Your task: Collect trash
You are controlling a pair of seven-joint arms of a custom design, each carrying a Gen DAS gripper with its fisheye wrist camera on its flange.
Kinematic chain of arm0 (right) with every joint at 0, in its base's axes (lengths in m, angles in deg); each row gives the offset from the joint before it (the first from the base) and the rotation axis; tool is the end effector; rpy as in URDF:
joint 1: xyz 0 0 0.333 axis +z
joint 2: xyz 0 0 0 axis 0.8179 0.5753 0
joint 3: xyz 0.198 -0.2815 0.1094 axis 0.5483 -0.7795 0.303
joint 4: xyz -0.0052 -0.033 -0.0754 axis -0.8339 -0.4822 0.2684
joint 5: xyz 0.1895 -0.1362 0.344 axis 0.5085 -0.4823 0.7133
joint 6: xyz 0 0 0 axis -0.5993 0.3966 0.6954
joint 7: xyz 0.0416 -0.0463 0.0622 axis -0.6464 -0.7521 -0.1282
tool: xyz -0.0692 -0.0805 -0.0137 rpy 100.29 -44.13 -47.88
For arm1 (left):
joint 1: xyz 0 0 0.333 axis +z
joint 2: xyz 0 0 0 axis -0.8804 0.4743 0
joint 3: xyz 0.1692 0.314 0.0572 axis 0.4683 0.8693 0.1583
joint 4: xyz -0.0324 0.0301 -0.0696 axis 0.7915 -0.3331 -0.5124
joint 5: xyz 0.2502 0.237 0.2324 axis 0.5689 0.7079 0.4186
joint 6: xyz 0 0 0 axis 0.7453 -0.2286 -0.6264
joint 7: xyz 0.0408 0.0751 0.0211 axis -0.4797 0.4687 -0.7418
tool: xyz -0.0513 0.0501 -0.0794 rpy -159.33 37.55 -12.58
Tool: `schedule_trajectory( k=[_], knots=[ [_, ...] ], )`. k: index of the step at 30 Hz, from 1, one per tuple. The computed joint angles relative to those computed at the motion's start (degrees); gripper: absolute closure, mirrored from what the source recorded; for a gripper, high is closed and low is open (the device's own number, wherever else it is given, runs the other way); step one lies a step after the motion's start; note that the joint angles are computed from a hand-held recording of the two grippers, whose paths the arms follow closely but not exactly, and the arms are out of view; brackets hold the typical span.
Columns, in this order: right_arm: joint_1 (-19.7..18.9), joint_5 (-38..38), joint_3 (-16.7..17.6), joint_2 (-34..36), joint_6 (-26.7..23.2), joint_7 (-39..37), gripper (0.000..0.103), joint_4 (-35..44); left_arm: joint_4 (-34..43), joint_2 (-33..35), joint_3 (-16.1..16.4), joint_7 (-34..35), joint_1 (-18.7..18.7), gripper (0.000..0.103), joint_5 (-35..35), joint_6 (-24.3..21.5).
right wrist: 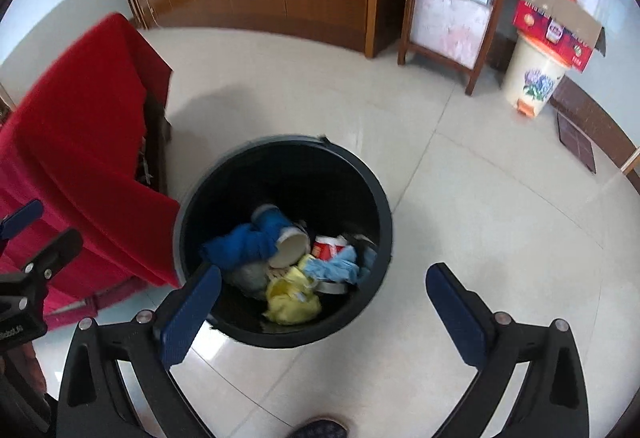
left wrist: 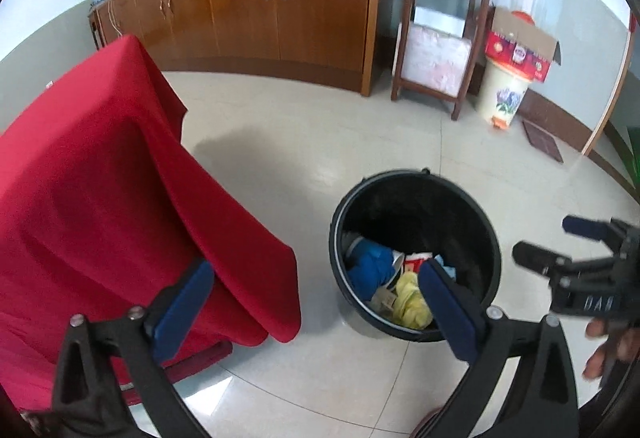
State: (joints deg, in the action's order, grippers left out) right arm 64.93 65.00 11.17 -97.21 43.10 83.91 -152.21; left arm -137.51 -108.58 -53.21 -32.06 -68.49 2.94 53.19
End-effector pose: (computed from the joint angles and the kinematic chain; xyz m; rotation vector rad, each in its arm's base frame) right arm 0.4687 0.0329 0.6757 -2.0193 1.7028 -0.4326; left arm 0.3856 -0.2602 0.7150 -1.8284 1.7814 -0.6741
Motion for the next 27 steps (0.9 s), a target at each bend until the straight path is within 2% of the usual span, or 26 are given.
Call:
schedule_trajectory(
  k=[6, 18, 27],
  knots=[
    [0.5, -0.3, 0.8, -3.0, 2.1, 2.4, 0.000, -1.2, 1.5, 0.0, -0.3, 0.3, 0.7, 0.000, 1.8, -0.2],
    [2.1, -0.5, 0.5, -9.2, 0.8, 4.6, 0.000, -2.0, 2.6, -2.9, -0.4, 0.4, 1.6, 0.000, 2.0, -0.1],
    [2.5, -4.1, 2.2, -15.6, -0.5, 6.8, 0.000, -0.4, 4.0, -7.9, -1.1, 0.4, 3.3, 0.000, 1.5, -2.5]
  ],
)
